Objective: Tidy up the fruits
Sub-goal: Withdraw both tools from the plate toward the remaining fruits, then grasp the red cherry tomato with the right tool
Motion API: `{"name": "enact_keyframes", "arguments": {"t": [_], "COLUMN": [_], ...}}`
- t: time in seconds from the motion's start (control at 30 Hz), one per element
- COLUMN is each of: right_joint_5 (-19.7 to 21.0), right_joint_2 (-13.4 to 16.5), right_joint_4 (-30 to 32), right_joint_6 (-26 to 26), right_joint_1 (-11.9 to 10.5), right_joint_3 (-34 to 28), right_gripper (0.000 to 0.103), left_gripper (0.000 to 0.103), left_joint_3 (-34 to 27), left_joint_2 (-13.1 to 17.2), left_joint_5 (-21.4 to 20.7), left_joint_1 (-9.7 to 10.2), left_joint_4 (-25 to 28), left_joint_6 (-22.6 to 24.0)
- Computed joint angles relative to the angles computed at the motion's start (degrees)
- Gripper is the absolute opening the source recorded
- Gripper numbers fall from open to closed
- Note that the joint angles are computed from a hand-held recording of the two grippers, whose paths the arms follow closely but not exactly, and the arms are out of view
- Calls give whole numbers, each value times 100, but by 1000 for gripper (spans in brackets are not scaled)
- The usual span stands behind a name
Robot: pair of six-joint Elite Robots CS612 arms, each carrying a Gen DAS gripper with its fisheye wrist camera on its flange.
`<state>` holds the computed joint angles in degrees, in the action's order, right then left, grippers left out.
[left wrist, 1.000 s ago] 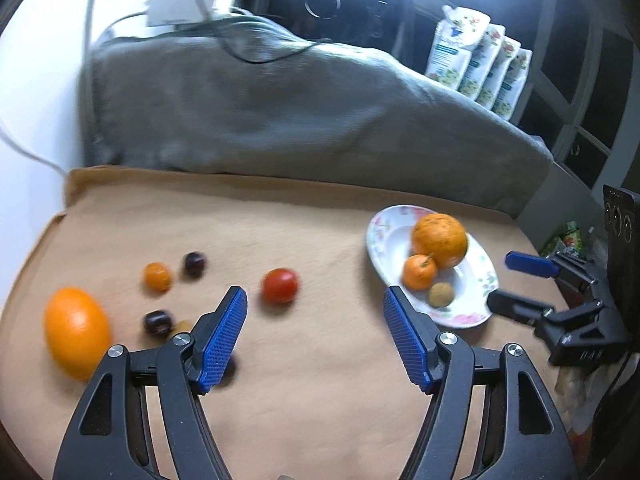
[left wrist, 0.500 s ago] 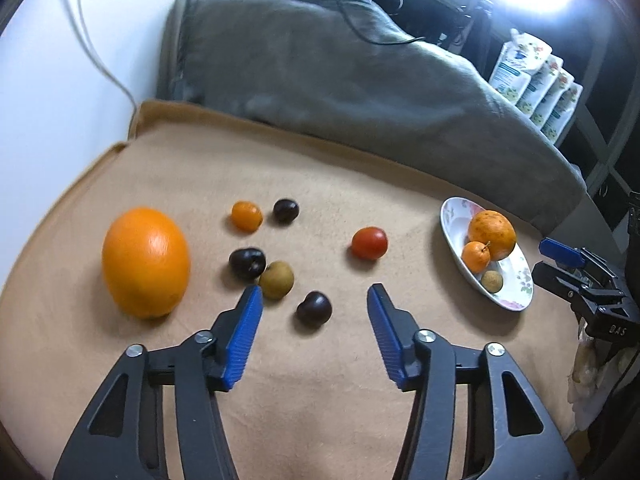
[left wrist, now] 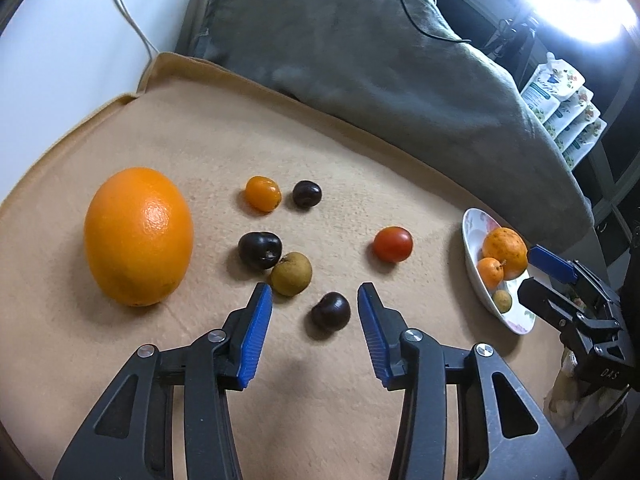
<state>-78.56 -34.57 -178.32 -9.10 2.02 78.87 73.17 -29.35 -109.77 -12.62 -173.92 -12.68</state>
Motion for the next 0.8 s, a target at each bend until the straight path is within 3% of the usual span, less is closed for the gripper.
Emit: {"name": "enact_keyframes", "arguments": {"t": [0.33,0.8], "right_joint_5": [71,150], "right_joint_2": [133,449], "right_joint_4": [341,1119], "right_joint_6": [15,-225], "right_joint_1": [47,145], "right_joint_3": [-277,-953], "right_gripper": [72,66], "left_gripper": [40,39], "left_joint_3": [-227,-554], "left_joint_2": [126,303], "left_joint_5": [49,-175], "left_joint_1": [8,51], "left_joint_4": [259,585], "left_joint_6": [-70,-302]}}
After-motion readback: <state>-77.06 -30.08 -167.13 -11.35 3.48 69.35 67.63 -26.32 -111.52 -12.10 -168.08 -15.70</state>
